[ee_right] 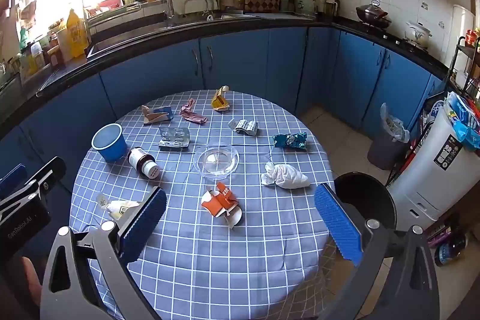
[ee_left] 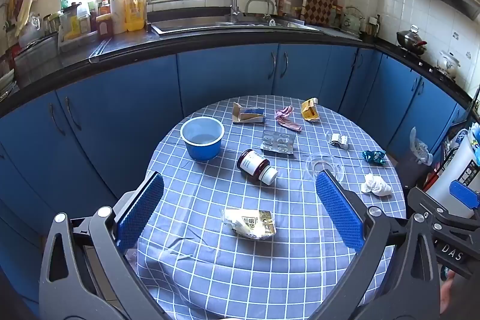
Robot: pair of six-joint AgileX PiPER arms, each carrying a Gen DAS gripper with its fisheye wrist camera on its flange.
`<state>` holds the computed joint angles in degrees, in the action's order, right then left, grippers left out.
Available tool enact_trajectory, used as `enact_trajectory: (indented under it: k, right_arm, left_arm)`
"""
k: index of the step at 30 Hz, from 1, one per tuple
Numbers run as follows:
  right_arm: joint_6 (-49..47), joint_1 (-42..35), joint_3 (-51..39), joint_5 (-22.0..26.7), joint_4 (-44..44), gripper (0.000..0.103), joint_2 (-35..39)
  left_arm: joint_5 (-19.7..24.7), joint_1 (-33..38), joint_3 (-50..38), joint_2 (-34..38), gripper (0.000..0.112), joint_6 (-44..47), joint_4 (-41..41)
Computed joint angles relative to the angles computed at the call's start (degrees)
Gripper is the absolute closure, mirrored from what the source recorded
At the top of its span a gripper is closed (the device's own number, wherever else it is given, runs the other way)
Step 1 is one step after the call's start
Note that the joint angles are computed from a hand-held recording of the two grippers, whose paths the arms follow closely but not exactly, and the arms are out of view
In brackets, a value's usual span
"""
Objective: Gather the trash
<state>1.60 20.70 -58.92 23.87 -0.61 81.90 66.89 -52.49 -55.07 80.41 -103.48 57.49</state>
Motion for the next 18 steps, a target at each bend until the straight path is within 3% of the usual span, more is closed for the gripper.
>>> enact_trajectory:
  k: [18]
  right_arm:
    - [-0.53,-0.18,0.16,0.28,0.27,0.007,-0.33]
  left_arm:
    - [-0.98,0.61,0.98,-0.28,0.012,-0.01,-0.25]
